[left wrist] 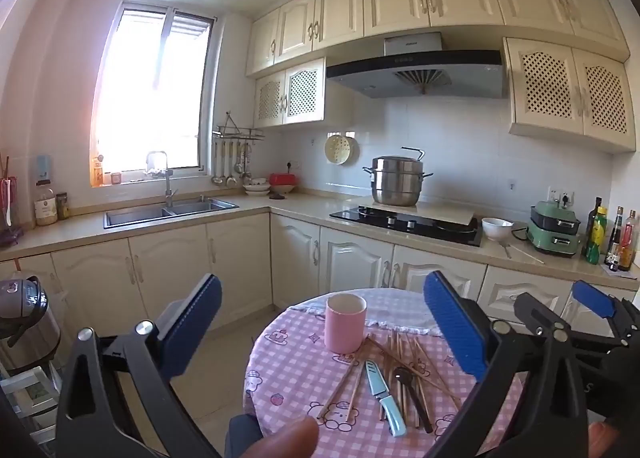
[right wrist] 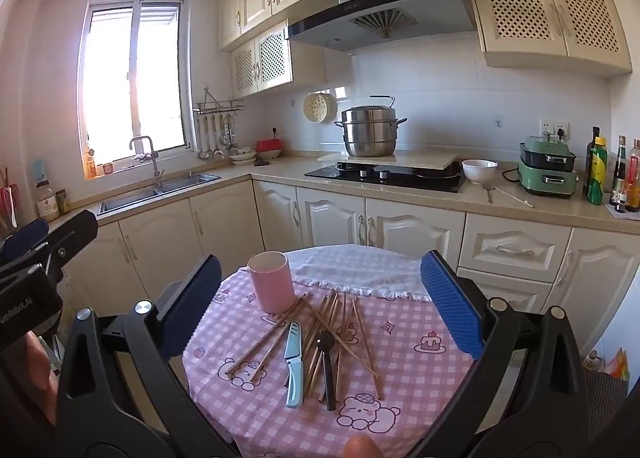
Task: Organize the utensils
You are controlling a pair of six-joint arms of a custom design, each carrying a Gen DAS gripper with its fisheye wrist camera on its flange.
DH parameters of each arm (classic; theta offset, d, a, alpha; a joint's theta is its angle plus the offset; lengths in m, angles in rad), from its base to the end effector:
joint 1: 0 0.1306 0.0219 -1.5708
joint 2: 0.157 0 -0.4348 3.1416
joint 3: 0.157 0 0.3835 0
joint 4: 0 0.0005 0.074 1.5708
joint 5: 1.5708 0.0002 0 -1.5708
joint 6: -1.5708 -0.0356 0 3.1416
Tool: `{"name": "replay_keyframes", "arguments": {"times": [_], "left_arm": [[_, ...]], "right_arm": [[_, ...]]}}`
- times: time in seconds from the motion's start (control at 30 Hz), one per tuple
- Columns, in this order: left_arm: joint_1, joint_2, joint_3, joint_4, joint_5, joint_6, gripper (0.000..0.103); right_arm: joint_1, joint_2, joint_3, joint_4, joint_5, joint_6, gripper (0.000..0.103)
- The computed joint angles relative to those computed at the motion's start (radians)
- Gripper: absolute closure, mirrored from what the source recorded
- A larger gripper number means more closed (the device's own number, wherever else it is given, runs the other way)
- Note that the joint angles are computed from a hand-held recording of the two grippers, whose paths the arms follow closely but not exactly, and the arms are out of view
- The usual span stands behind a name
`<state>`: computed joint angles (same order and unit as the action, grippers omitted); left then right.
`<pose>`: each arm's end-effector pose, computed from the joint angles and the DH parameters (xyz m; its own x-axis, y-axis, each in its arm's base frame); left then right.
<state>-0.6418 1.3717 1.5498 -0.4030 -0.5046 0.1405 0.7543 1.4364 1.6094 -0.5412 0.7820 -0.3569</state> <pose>0.3973 -0.2761 0.6093 -0.1974 -0.0055 -0.9803 0.1201 0.9923 -0.0298 0.3834 0.3251 0.5954 -0.2481 0.1070 -0.9628 0.0854 0.9924 0.0883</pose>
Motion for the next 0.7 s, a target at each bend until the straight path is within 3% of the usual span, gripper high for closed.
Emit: {"name": "replay_keyframes", "arguments": {"times": [0.33,0.7], "left_arm": [[0.0,0.004,0.017,-0.034,0.016,-0.003,0.004],[0.002,0.003,0.004,-0.018,0.001,0.0,0.004]], "right_arm": [[-0.001,-0.003,-0.002,0.003,0.002,0.002,0.006],[-0.003,-0.007,-0.006,0.009,0.005,0.001,0.006]]}}
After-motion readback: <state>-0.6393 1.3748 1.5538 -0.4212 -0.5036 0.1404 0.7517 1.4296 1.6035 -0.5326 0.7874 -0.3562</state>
